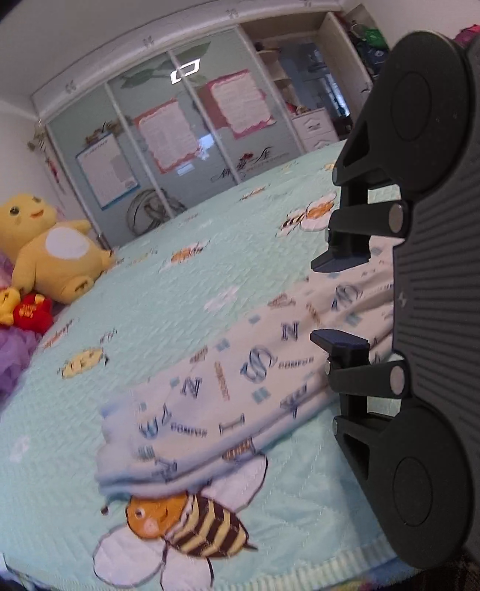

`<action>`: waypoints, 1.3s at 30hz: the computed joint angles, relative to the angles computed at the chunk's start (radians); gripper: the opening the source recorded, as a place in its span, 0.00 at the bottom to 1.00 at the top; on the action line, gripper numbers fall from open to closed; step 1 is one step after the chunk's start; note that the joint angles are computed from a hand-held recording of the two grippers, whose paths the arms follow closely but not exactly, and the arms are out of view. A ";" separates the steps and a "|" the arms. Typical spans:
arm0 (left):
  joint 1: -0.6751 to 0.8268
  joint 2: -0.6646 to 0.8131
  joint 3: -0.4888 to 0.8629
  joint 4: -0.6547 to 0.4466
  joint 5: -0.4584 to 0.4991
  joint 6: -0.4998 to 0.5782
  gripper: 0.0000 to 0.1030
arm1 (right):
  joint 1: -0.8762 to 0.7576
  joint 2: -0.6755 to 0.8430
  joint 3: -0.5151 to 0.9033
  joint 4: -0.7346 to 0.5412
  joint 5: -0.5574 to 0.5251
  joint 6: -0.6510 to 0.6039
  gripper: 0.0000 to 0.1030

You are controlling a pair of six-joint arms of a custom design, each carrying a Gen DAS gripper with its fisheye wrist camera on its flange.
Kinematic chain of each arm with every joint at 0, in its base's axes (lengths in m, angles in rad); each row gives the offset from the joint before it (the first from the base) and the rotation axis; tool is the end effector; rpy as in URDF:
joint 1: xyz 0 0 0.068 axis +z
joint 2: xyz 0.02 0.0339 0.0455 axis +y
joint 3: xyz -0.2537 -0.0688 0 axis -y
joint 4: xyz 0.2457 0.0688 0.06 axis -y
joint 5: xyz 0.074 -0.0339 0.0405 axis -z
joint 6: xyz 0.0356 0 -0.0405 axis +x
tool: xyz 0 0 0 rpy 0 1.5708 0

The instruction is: Fold clothes

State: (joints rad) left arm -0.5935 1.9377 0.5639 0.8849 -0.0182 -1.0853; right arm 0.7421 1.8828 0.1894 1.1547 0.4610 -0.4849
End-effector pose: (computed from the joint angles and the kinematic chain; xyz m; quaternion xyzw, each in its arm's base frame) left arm 0.2612 -0.1755 0.0696 -0.2132 0.8303 -0.3780 0.3497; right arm 0.1716 0.1358 0.0494 -0.3953 0.7573 -0.1355 0.5019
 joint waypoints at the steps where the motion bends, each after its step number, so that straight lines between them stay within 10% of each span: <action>1: 0.006 0.003 0.004 -0.007 0.006 -0.006 0.34 | -0.007 0.010 0.020 -0.019 -0.004 -0.008 0.13; 15: 0.041 0.104 0.047 0.065 0.114 0.047 0.35 | -0.017 0.041 0.151 -0.166 -0.064 0.033 0.12; 19: 0.049 0.101 0.032 0.036 0.064 0.021 0.13 | -0.006 0.036 0.169 -0.194 -0.065 0.057 0.00; 28: 0.051 0.047 0.012 -0.047 -0.003 0.034 0.09 | 0.038 0.072 0.160 -0.156 -0.049 0.048 0.00; 32: 0.061 0.030 -0.012 -0.002 -0.028 0.011 0.09 | 0.031 0.077 0.124 -0.074 -0.014 0.057 0.30; 39: 0.184 0.180 0.020 0.106 0.114 -0.057 0.05 | -0.175 -0.180 -0.039 -0.152 -0.182 0.407 0.33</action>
